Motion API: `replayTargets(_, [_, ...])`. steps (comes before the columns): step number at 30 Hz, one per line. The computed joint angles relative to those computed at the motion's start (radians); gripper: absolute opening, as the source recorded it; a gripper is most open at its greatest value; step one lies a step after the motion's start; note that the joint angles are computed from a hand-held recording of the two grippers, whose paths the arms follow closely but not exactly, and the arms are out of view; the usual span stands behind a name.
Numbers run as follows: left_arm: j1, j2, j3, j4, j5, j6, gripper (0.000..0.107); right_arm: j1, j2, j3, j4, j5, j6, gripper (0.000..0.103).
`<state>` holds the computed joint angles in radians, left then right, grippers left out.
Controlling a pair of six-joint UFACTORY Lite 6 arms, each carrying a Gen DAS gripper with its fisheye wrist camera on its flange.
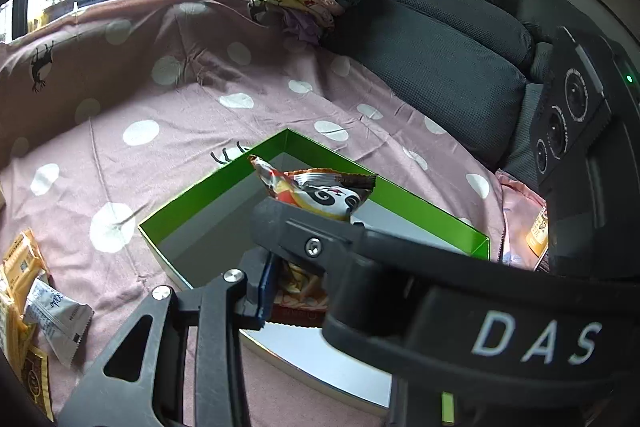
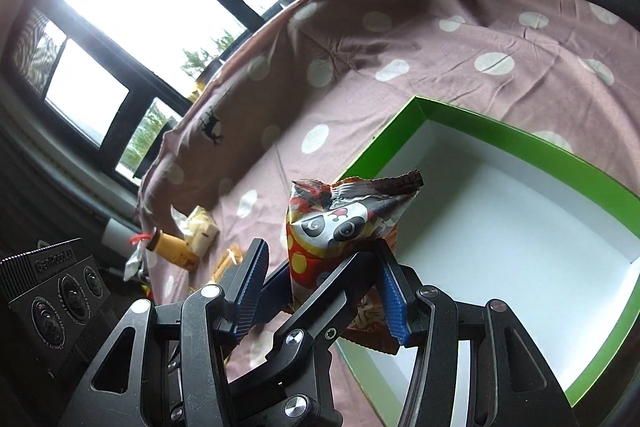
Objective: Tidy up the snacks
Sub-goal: 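Carry the panda chip bag with the right tool over the green box, then open the right tool to drop the panda bag into the box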
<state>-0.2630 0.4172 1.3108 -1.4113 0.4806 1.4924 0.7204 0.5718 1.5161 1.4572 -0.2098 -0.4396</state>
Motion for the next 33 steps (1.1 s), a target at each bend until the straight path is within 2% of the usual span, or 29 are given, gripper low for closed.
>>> replayTargets(8, [-0.015,0.090,0.076,0.081,0.041,-0.121,0.032,-0.024,0.014,-0.013,0.241,0.008,-0.220,0.056])
replayTargets(13, [-0.004,0.137,0.111,0.115,0.080,-0.184,0.032,-0.032,0.041,0.018,0.479,-0.002,-0.457,0.056])
replayTargets(17, [0.003,0.188,0.164,0.182,0.128,-0.282,0.032,-0.030,0.078,0.076,0.716,-0.058,-0.702,0.056])
replayTargets(21, [0.007,0.206,0.177,0.208,0.139,-0.320,0.030,-0.031,0.113,0.124,0.841,-0.094,-0.835,0.056])
replayTargets(26, [0.007,0.188,0.156,0.205,0.112,-0.321,0.032,-0.030,0.130,0.147,0.866,-0.125,-0.862,0.056])
replayTargets(29, [0.025,0.173,0.136,0.194,0.102,-0.321,0.035,-0.022,0.128,0.150,0.845,-0.179,-0.820,0.056])
replayTargets(31, [0.045,0.146,0.109,0.178,0.099,-0.310,0.042,-0.014,0.124,0.148,0.820,-0.244,-0.767,0.056])
replayTargets(33, [0.069,0.111,0.075,0.172,0.086,-0.304,0.045,-0.001,0.122,0.155,0.790,-0.349,-0.705,0.056])
